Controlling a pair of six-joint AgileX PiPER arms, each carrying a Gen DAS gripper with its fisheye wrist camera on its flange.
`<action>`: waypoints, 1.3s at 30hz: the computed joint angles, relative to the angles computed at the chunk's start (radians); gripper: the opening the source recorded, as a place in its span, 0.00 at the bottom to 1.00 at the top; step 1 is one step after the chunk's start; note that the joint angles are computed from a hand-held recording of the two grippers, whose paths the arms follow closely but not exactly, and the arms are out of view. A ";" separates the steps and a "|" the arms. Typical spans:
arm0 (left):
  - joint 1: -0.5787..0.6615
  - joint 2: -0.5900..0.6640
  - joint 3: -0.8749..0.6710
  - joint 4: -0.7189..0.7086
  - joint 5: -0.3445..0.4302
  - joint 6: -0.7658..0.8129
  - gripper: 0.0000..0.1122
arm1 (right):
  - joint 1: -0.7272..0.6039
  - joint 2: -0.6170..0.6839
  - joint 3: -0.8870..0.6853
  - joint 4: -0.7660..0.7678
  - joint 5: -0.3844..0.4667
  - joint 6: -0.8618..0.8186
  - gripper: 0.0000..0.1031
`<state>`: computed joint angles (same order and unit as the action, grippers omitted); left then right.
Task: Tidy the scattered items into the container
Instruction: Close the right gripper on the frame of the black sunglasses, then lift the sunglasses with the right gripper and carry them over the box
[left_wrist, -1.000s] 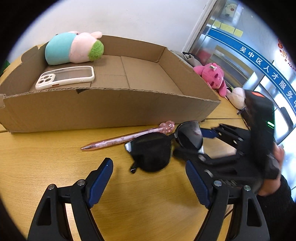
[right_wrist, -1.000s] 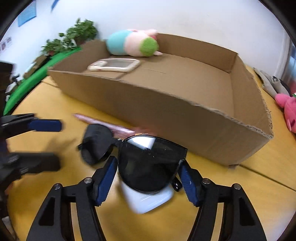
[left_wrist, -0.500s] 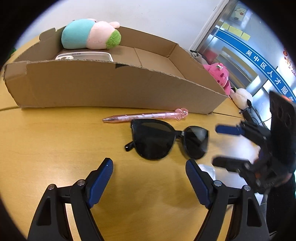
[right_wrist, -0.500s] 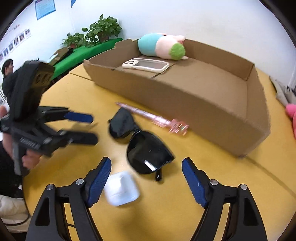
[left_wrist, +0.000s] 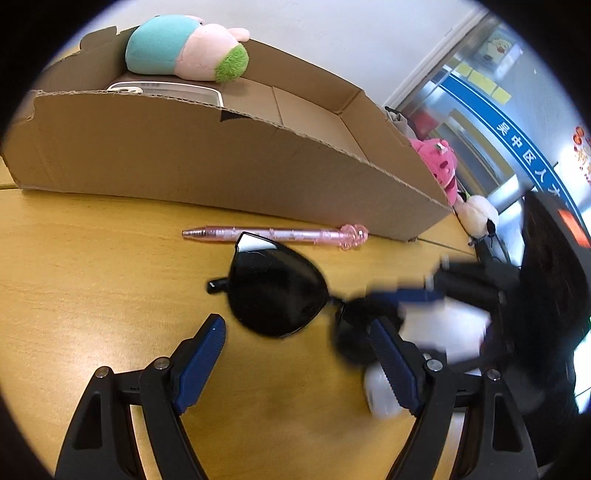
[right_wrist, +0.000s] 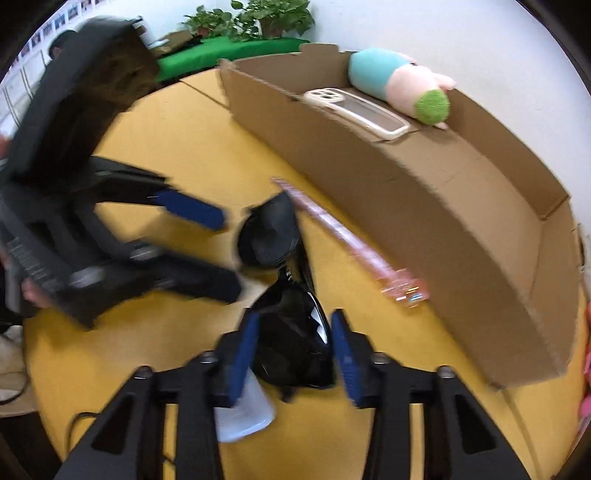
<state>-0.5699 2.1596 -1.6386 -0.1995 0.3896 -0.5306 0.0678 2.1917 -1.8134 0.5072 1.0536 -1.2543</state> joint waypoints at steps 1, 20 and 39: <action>0.003 0.005 -0.009 -0.009 0.001 0.004 0.70 | -0.002 -0.013 0.026 0.013 0.002 -0.001 0.30; 0.041 0.048 -0.073 -0.286 0.088 0.166 0.30 | -0.051 -0.024 0.108 0.173 0.088 0.184 0.21; 0.004 0.010 -0.158 -0.131 0.187 0.058 0.06 | -0.085 -0.153 0.270 0.272 0.036 0.104 0.11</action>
